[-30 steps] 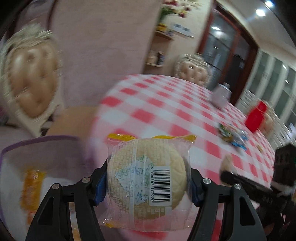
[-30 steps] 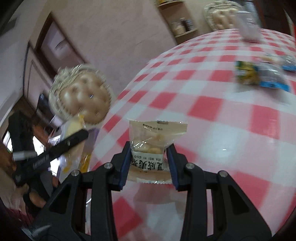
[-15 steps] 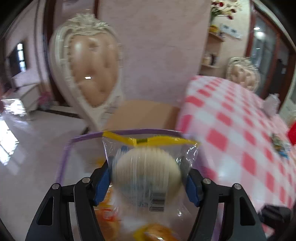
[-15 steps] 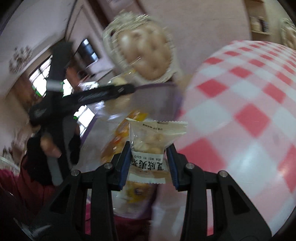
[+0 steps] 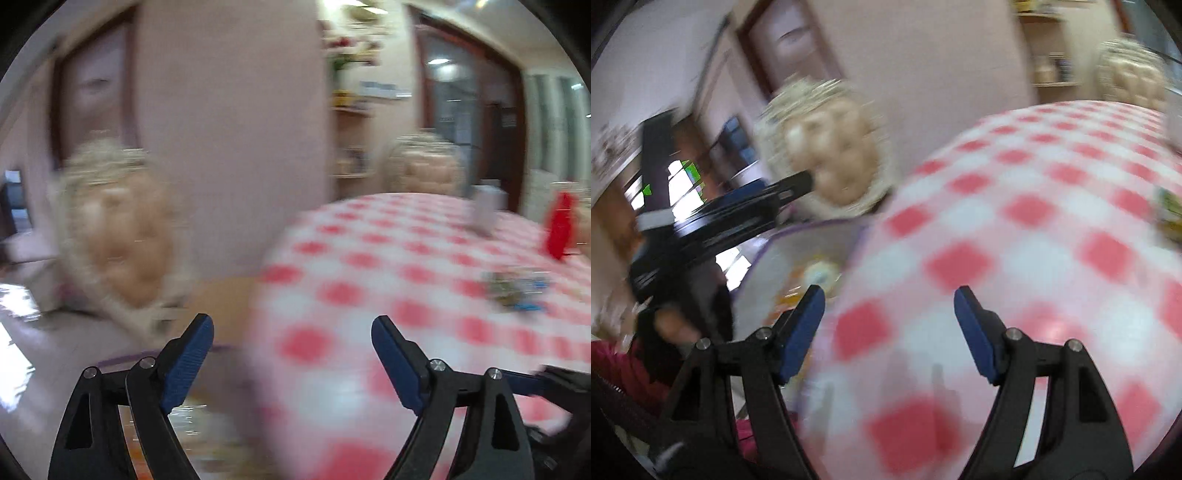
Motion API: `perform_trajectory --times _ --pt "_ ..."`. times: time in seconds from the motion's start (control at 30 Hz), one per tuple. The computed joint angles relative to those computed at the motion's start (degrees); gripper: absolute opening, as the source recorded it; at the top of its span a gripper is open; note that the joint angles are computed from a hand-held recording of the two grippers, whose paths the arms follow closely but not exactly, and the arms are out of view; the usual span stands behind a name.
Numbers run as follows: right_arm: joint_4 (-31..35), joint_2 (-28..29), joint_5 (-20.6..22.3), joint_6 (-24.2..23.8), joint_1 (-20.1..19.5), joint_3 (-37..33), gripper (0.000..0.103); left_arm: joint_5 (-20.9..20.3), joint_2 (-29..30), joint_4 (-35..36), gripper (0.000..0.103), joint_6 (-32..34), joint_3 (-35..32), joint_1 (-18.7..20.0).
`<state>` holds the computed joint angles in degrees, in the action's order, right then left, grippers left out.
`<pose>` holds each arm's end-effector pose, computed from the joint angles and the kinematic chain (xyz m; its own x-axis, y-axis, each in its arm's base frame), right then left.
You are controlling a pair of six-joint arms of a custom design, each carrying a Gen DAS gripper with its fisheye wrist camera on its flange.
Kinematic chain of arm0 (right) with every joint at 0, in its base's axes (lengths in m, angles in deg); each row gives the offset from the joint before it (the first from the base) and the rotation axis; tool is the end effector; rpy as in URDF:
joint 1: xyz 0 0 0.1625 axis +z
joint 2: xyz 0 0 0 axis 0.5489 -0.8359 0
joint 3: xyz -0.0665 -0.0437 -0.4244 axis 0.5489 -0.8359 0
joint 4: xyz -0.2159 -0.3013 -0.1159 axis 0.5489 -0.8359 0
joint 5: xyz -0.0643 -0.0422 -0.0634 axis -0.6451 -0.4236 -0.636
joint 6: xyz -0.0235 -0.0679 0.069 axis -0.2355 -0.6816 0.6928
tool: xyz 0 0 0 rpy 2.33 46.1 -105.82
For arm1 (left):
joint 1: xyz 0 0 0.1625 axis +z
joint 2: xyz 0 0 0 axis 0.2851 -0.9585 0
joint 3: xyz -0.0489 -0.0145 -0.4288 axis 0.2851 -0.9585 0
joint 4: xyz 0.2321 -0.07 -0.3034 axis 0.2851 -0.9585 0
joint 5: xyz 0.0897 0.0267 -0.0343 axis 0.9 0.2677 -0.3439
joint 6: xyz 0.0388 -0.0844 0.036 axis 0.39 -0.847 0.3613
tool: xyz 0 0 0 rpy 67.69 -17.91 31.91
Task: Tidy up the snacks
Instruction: 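Carry both packets to the purple-rimmed bin and open both tools, then grasp the small yellow cake packet with the right tool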
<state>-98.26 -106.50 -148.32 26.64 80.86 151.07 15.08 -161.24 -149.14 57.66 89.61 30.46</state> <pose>0.4048 -0.5532 -0.0376 -0.5377 -0.8414 0.0549 -0.8219 0.5085 -0.2567 -0.0850 -0.4315 0.3778 -0.6294 -0.4852 -0.6070 0.4302 0.4330 -0.7922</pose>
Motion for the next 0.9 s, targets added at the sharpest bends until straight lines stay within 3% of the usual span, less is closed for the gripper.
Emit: perform_trajectory --times 0.1,0.17,0.2,0.3,0.37,0.43,0.47,0.53,0.63,0.7,0.8,0.9 --pt "-5.4 -2.9 -3.9 2.9 -3.0 1.2 0.077 -13.8 3.1 12.4 0.088 -10.7 -5.3 2.1" --pt "-9.9 -4.3 -8.8 3.2 -4.3 1.9 0.079 -23.2 8.5 17.3 0.088 -13.8 -11.1 3.6" --pt "-14.5 -4.8 -13.3 2.0 -4.9 2.4 0.079 -27.2 11.6 19.4 0.088 -14.6 -14.5 4.3" --pt "-27.7 -3.5 -27.4 -3.7 -5.5 0.2 0.079 -34.5 22.3 22.5 0.088 -15.6 -25.3 5.8" --pt "-31.9 -2.9 -34.3 -4.8 -6.8 -2.6 0.079 -37.6 28.4 22.7 0.088 -17.4 -31.8 6.2" --pt "-30.6 -4.8 -34.8 -0.2 -8.9 -3.5 0.079 -38.5 33.3 20.6 0.088 -17.6 -36.3 6.2" --pt "-28.3 -6.8 -32.8 4.8 -10.7 -3.3 0.079 -39.2 35.2 18.7 0.088 -16.8 -37.6 6.2" --pt "-26.4 -8.3 -31.8 9.5 -12.8 -4.3 0.079 -41.1 38.9 10.9 0.088 -13.0 -37.9 6.1" --pt "-22.3 -7.9 -34.7 9.2 -14.9 -9.6 0.081 -45.1 39.7 14.3 0.088 -10.6 -38.8 7.8" --pt "-14.9 -6.9 -33.2 8.8 -16.2 -15.1 0.086 -45.7 38.8 14.4 0.088 -11.8 -38.4 8.7" --pt "-4.0 -4.7 -31.4 8.3 -17.6 -23.9 0.086 -45.9 37.4 12.5 0.088 -16.2 -37.3 10.0" --pt "2.6 0.8 -32.9 5.9 -18.4 -36.3 0.086 -45.6 36.1 13.8 0.088 -22.4 -36.5 11.1"
